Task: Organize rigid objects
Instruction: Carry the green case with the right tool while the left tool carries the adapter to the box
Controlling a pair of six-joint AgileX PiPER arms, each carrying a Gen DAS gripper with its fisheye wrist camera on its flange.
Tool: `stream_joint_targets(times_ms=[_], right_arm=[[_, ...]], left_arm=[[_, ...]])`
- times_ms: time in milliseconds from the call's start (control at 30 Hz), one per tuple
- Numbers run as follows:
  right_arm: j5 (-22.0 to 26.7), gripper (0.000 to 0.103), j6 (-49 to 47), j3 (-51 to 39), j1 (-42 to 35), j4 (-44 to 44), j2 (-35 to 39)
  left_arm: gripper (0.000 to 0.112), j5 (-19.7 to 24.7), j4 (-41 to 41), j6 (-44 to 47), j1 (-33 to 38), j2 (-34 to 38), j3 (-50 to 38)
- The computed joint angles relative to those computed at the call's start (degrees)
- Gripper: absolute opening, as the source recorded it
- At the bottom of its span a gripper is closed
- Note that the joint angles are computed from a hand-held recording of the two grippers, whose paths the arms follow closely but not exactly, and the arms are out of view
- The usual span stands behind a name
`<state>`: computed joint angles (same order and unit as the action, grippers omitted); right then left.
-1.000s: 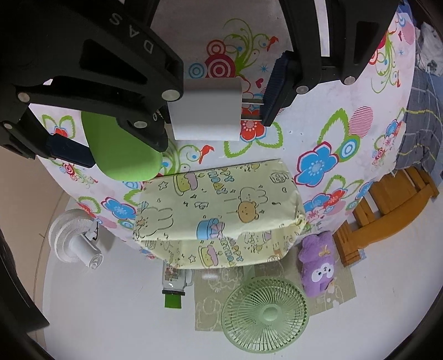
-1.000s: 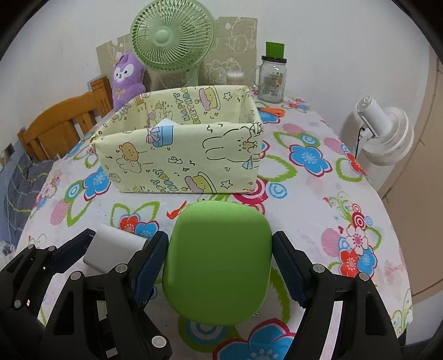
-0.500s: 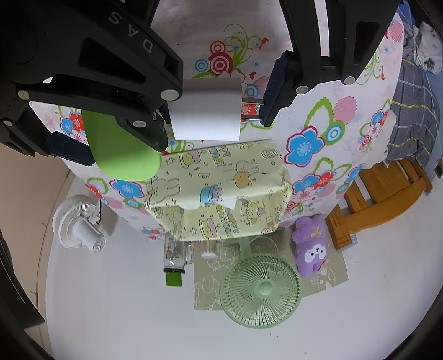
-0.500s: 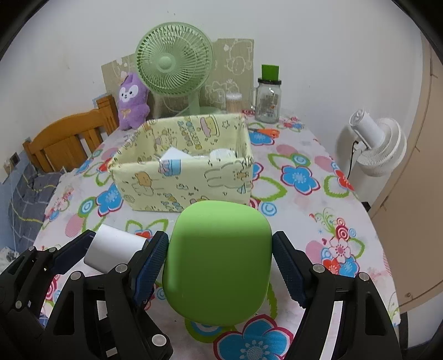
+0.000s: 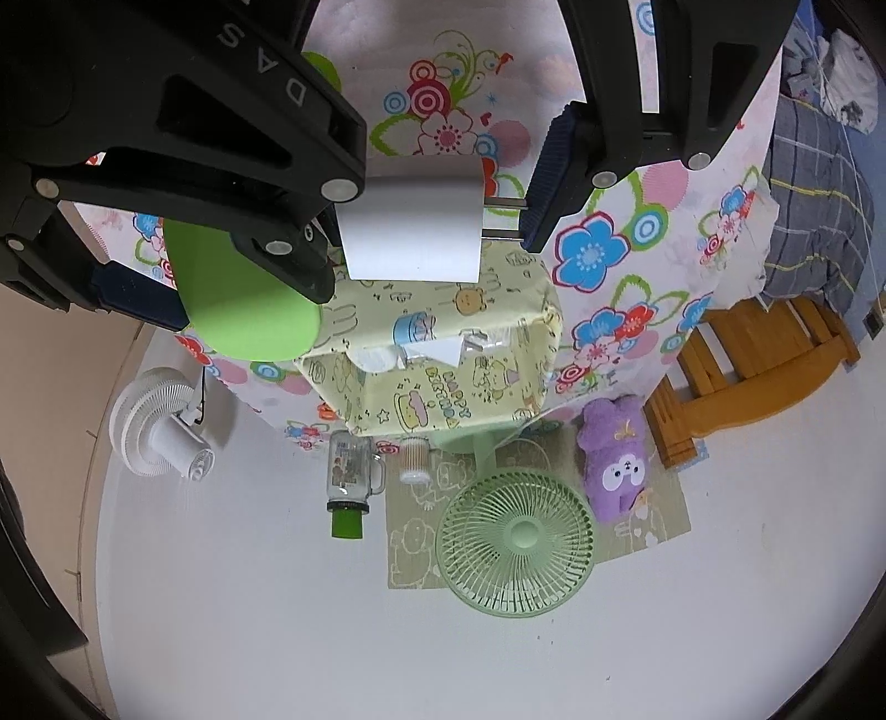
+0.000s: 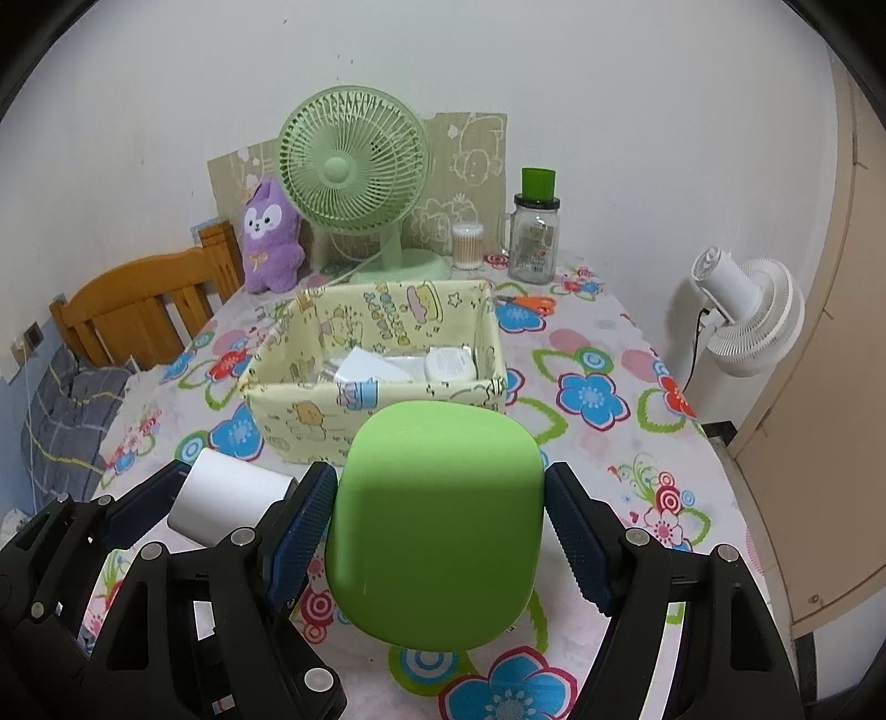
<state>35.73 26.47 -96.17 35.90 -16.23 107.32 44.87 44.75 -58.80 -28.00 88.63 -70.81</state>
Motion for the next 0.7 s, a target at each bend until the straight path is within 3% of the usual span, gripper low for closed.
stream_joint_targets(times_ms=[700], right_arm=[[8.5,0.078,-7.7,-21.6,-2.4,6.0,11.6]], left_arm=[[0.064,-0.5,-5.5,9.6,6.0,7.5,-11.7]])
